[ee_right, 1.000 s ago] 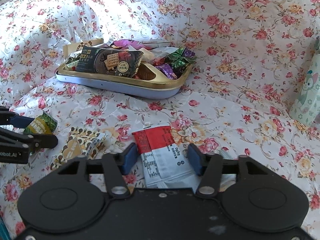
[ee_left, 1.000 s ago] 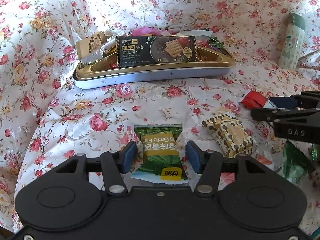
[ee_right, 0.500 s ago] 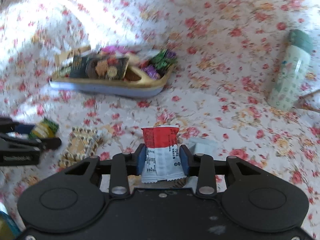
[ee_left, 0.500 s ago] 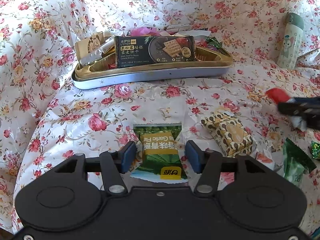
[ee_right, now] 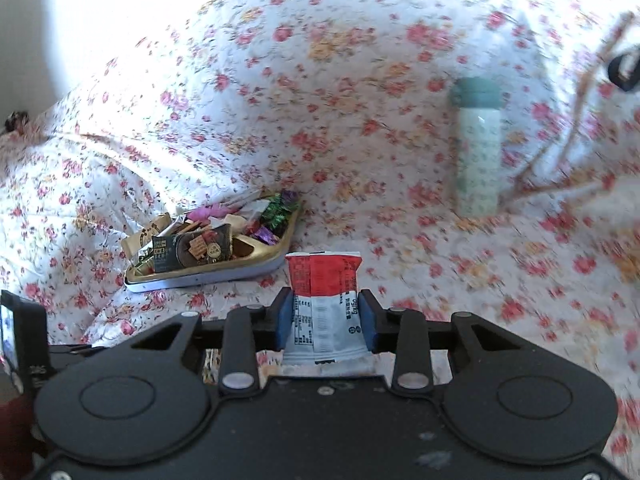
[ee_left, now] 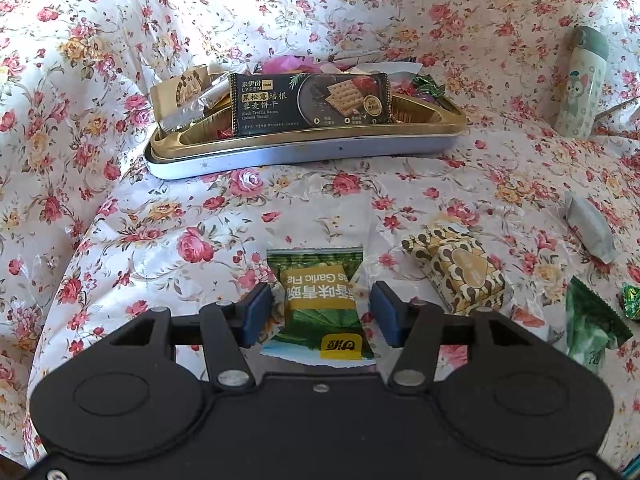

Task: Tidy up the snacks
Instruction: 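Carry the red-white bar and green garlic packet over the gold tin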

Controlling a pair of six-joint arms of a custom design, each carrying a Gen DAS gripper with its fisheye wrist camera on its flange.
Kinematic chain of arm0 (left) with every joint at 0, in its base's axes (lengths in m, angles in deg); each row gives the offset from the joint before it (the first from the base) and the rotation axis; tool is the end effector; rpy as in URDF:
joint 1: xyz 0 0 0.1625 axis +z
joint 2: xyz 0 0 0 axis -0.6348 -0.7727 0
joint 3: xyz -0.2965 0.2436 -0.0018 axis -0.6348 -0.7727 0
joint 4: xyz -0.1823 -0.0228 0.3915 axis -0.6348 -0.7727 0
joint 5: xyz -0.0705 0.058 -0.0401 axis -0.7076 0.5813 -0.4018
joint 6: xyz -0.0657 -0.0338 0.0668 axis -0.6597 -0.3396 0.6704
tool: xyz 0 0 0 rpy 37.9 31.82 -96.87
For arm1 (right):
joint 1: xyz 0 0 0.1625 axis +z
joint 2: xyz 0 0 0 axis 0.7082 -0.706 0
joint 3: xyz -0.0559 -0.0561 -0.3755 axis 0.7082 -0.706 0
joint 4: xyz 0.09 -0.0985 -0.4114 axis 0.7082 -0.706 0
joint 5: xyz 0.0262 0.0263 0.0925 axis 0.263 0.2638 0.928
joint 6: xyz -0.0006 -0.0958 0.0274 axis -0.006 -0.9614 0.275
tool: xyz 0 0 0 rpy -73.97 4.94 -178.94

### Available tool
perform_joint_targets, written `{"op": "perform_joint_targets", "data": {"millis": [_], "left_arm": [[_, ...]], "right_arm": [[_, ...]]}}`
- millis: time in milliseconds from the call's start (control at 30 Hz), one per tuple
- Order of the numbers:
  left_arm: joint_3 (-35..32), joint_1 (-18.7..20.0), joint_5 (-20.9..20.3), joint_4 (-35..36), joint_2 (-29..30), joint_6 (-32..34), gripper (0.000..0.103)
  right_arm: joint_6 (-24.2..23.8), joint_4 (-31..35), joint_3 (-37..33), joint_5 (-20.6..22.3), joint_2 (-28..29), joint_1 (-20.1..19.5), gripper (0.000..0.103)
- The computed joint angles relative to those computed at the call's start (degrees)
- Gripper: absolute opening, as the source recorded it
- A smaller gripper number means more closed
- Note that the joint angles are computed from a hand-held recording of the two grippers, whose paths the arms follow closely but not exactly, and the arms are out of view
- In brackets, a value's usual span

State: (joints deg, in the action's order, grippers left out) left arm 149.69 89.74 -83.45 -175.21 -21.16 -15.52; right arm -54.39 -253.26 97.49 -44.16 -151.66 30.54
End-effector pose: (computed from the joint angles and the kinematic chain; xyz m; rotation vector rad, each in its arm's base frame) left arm -0.2831 -0.6758 -0.0589 0.4810 2.2314 -0.8521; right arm -0.0183 -0.5964 0.3297 0.3923 -2.3774 1.2358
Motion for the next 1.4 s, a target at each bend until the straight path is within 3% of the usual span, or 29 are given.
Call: {"op": "perform_joint_targets", "data": {"millis": [100,233,633,933,1400], "left_arm": [[0.55,-0.18,0.35,-2.90,0.42,2.13,0.057],[1.13,-0.46,0.07,-2.88,-0.04,1.82,0.043],[4.35,-2.24,-0.56,-2.92,-2.55,-1.39,0.040],[12.81,-8.11,-0.66,0.36,-8.44,-9.23,0.040],[24.50,-16.23,-8.42,13.83,-16.41,-24.94,0.040]], "right_arm": [[-0.34,-1.16,3.26,-1.57,-1.78,-0.15,0.037],[-3.13,-4.71,7.21,-4.88,-2.46,0.21,0.037],[-2.47,-5.23,13.49,-3.70,-4.84,-0.74,0.037],[-0.85,-3.87,16.74,-2.16,-9.28,-1.02,0.037],[1.42,1.77,26.79,1.57,-23.01,-2.44,0.037]]}}
